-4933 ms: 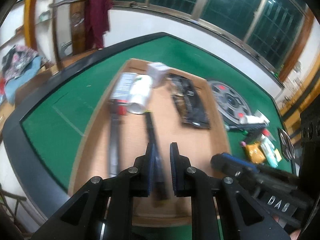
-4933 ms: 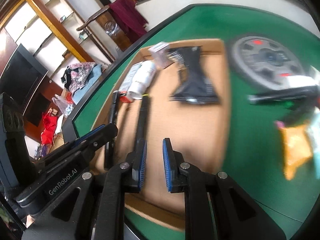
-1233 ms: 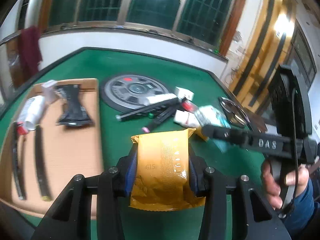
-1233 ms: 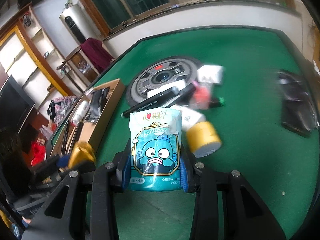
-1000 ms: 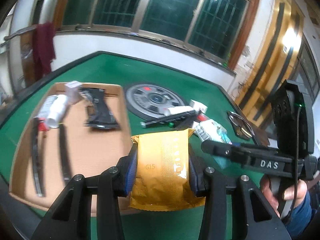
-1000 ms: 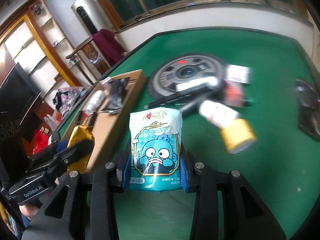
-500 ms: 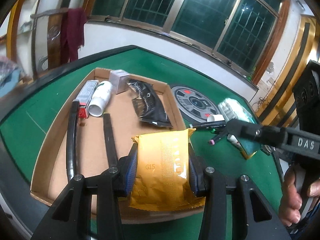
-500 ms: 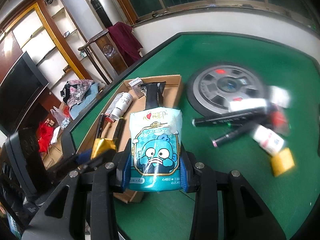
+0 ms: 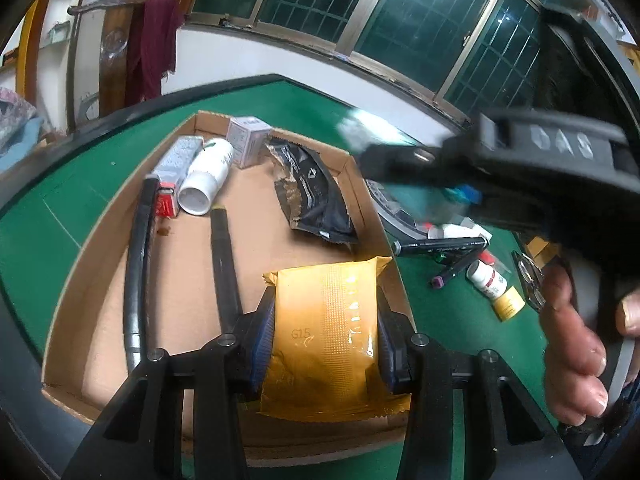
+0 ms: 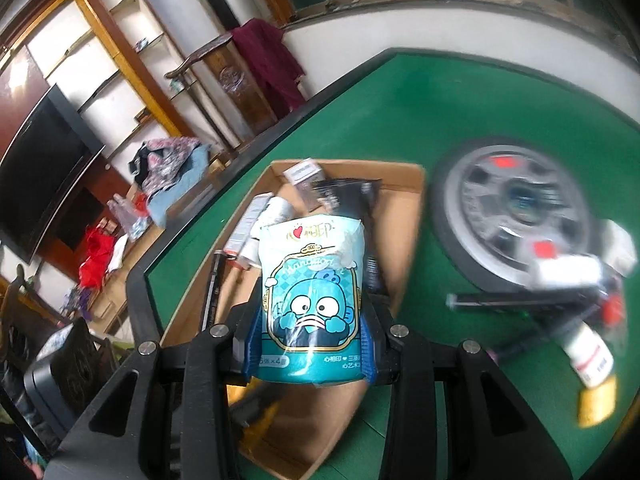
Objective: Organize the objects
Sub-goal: 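Carry the orange packet and blue tissue pack into the tray and release them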
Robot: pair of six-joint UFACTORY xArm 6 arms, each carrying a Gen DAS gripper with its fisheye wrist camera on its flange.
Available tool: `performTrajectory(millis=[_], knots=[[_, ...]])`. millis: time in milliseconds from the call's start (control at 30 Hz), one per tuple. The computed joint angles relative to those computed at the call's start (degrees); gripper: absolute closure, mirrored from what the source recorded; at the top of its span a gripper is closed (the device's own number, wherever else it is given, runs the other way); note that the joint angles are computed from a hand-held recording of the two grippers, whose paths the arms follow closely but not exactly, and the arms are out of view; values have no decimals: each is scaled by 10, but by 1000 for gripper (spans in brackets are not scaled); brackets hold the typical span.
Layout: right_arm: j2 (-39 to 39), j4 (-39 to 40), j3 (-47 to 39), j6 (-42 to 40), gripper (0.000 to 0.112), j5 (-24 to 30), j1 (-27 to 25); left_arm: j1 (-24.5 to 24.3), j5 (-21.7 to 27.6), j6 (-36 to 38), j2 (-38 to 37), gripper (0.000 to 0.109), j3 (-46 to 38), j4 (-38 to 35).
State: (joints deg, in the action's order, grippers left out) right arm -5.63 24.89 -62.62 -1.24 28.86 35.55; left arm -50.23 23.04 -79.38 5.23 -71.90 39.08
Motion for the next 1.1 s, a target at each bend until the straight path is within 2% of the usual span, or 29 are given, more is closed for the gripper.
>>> performTrajectory(millis=[233,433,500,600,733,867,933,1100], knots=[[92,-10,-86,5,76,38,21,-6,13,11,11,70,-6,-12],[158,2,-158,-24,76,108,18,-5,26,10,10,70,-2,-18],[167,7,-170,-36,76,119,16,-8,45,10,12,70,-8,-16],[181,-26,-182,-9,76,119,13,-13,65,13,18,70,-18,-15],[198,-19,-197,-14,75,136,5,-15,73,21,20,70,-24,-20],[197,-22,-199,-23,68,139,7,-14,69,21,18,69,-20,-20],[190,-17,-193,-30,64,135,7,-14,64,22,18,67,-19,-21],[174,-25,-177,-29,64,130,7,-18,67,14,18,58,-21,-13]])
